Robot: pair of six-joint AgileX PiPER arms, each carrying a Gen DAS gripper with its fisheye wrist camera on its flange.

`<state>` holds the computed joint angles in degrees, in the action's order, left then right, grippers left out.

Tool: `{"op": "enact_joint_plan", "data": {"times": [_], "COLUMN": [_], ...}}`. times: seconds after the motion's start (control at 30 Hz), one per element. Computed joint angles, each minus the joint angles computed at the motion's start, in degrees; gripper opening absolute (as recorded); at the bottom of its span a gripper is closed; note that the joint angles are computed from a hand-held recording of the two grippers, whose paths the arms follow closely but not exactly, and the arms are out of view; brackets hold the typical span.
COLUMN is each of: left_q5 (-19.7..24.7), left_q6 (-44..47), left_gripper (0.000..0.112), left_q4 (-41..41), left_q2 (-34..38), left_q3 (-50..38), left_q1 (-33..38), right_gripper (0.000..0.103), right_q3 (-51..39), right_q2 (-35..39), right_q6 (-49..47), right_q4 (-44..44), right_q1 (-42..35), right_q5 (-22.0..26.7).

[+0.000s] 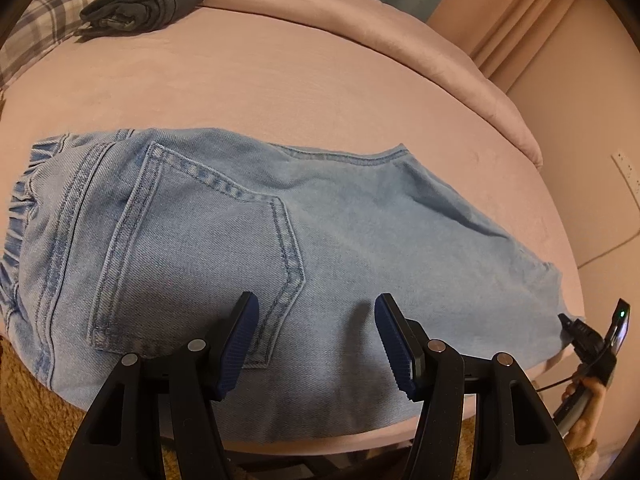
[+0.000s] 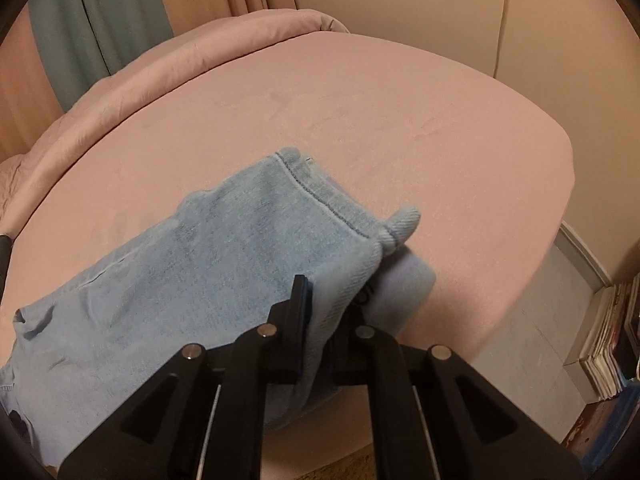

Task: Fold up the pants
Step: 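Lift the leg hem with the right gripper toward the waistband while the left gripper grips the waistband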

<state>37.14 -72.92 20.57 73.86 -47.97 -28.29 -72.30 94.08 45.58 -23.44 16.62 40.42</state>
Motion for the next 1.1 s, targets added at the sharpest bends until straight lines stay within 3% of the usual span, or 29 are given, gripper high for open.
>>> {"op": "enact_joint_plan", "data": {"times": [0.17, 0.37, 0.5, 0.6, 0.73, 0.77, 0.83, 0.87, 0.9, 0.93, 1.0, 1.1], "left_q5": [0.3, 0.4, 0.3, -0.1, 0.4, 0.4, 0.4, 0.5, 0.6, 0.6, 0.5, 0.0], "left_q6": [-0.3, -0.6, -1.1, -1.4, -1.8, -1.9, -2.2, -2.2, -2.3, -1.9, -1.5, -1.6], "left_gripper": [0.061, 0.061, 0.061, 0.061, 0.061, 0.061, 0.061, 0.061, 0.061, 0.061, 0.061, 0.061], "left_q4": [-0.2, 0.5, 0.7, 0.9, 1.5, 1.5, 1.6, 1.6, 1.6, 1.3, 0.7, -0.1], "left_q2": [0.0, 0.6, 1.0, 1.1, 1.5, 1.5, 1.6, 1.6, 1.7, 1.6, 1.4, 0.8], "left_q3": [-0.1, -0.4, -0.7, -0.5, -0.9, -1.0, -1.1, -1.2, -1.3, -1.3, -1.4, -1.0], "left_q1": [-0.3, -0.4, -0.6, -0.7, -1.2, -1.2, -1.3, -1.4, -1.5, -1.3, -1.2, -1.0], "right_gripper": [0.014, 0.031, 0.053, 0.071, 0.073, 0.072, 0.044, 0.039, 0.020, 0.014, 0.013, 0.013], "right_q3": [0.6, -0.1, -1.0, -0.5, -0.7, -0.8, -1.0, -1.1, -1.3, -1.9, -1.5, 3.7], "right_q2": [-0.7, -0.5, -0.9, -1.0, 1.8, 1.9, 1.7, 1.7, 1.8, 2.0, 0.5, -6.5], "right_q6": [-3.3, -4.8, 1.0, 0.8, -2.8, -2.0, -4.0, -5.1, -4.9, -3.6, -1.5, 4.0], "right_q4": [4.0, 5.5, -0.7, -0.2, 4.1, 1.9, 2.6, 3.2, 2.4, 0.1, -0.8, -0.8], "right_q1": [-2.2, -3.8, -3.2, -4.1, -5.8, -5.0, -4.8, -4.7, -4.6, -4.0, -3.8, -5.0], "right_q5": [-1.0, -1.4, 1.6, 1.5, 0.5, 0.7, -0.5, -1.3, -1.4, -0.7, -1.3, -8.8]}}
